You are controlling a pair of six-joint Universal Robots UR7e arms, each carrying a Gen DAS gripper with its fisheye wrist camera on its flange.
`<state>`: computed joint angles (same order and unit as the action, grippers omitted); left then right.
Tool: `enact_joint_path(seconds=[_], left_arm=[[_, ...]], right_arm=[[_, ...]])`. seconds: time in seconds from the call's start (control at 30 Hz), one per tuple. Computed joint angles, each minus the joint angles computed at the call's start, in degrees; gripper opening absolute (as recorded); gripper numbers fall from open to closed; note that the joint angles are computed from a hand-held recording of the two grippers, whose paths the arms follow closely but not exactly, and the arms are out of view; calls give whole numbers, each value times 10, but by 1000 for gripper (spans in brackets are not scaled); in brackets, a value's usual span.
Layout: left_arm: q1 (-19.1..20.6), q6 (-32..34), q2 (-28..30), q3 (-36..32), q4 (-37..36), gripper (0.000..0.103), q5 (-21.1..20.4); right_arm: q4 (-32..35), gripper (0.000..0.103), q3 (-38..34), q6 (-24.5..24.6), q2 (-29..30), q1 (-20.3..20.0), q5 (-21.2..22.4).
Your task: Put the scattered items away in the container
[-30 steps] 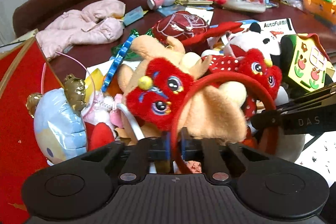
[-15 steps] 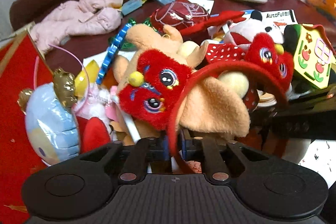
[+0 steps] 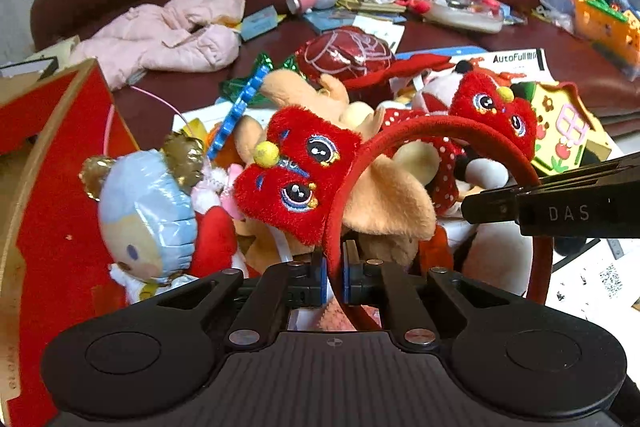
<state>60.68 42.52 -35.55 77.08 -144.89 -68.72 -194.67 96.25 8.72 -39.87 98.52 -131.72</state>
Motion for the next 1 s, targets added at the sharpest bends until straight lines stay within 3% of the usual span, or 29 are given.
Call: enact_joint_path(seconds=[0.47, 1.0], left_arm=[[0, 4, -32, 29, -19, 2, -5], [10, 3, -48, 45, -21, 3, -17]], right_arm=[[6, 12, -15, -28, 13, 35, -43], [14, 12, -24, -24, 26, 47, -67]])
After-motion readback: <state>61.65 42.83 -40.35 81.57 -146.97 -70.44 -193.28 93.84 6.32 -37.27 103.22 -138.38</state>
